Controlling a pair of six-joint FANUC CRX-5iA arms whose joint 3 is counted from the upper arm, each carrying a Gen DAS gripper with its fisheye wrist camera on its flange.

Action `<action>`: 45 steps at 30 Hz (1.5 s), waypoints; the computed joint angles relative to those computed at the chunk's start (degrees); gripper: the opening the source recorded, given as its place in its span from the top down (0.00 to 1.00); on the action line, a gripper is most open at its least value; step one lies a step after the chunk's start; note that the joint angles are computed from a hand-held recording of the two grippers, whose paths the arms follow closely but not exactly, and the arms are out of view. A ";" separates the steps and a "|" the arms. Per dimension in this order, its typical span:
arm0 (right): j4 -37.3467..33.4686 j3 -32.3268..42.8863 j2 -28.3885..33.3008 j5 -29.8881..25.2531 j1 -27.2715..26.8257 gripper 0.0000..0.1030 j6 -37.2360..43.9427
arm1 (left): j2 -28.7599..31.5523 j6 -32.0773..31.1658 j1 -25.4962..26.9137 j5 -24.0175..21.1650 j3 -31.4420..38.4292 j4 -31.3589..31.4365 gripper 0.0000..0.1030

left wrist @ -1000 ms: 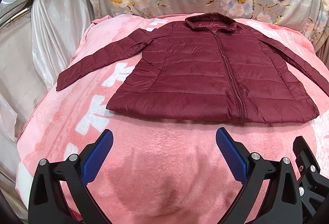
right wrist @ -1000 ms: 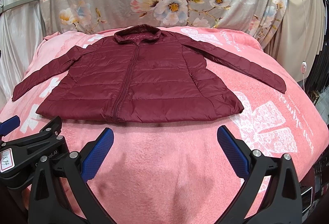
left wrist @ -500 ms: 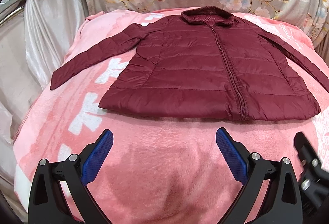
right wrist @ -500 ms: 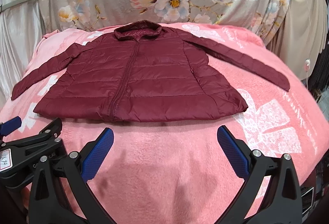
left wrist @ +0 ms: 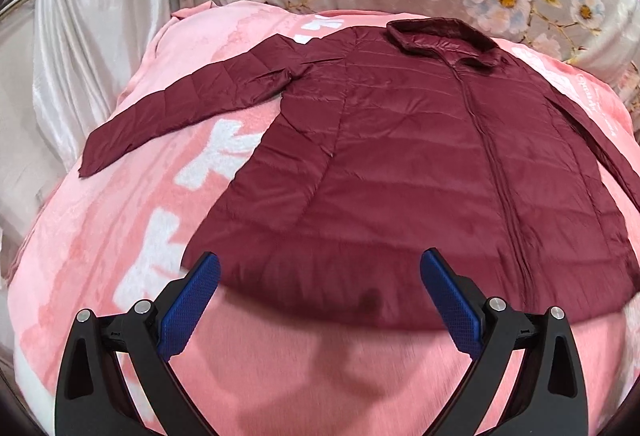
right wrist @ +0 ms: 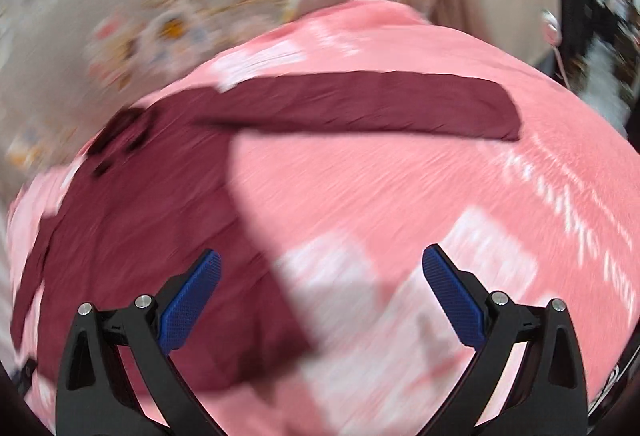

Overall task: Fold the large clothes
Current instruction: 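Grasp the maroon jacket's sleeve cuff with the right tool and lift, then lay the sleeve across the jacket body and open the right tool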

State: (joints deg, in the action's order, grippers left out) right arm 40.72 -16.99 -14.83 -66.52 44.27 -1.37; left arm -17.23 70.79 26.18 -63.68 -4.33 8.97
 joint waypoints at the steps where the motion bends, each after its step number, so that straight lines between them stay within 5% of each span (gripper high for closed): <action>1: -1.40 0.10 0.19 1.09 -3.01 0.05 0.31 | 0.88 0.52 -0.53 0.24 0.74 -0.82 0.05; 7: -6.16 -0.81 2.07 8.29 -18.61 0.05 -2.66 | 6.52 4.87 -2.53 1.35 5.57 -6.01 0.05; 13: -4.44 -0.03 5.77 10.80 -25.12 0.09 -6.58 | 11.32 7.53 -1.95 -0.27 9.04 -5.24 0.05; 15: -3.70 2.00 8.05 9.34 -25.84 0.32 -5.60 | 12.19 7.78 -2.02 -0.41 9.65 -5.27 0.05; 18: -5.77 4.23 9.56 12.86 -27.35 0.82 -2.20 | 12.92 8.20 -2.43 0.12 10.24 -6.43 0.05; 20: -4.30 7.04 11.28 13.80 -26.43 0.90 -1.15 | 13.27 8.98 -2.74 0.27 10.76 -7.54 0.05; 28: 5.00 23.31 20.14 21.96 -13.49 0.92 14.47 | 14.09 12.23 -2.34 1.28 12.47 -11.70 0.05; 37: -15.38 48.54 36.13 21.65 0.06 0.89 48.80 | 15.09 12.44 0.77 0.80 13.21 -11.18 0.05; 39: -20.45 51.14 37.85 21.36 1.48 0.78 54.90 | 15.34 11.54 1.74 0.80 13.15 -9.26 0.05; 41: -19.23 48.38 36.89 24.59 2.37 0.49 54.41 | 16.01 9.58 3.26 0.26 13.18 -5.38 0.05; 45: -11.45 38.50 31.61 29.99 1.77 0.42 45.02 | 18.37 5.09 5.77 -2.23 13.68 5.26 0.05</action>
State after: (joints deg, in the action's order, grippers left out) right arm 29.27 21.51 16.77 -36.52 46.04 43.65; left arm 1.14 75.88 31.94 -65.91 9.35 14.24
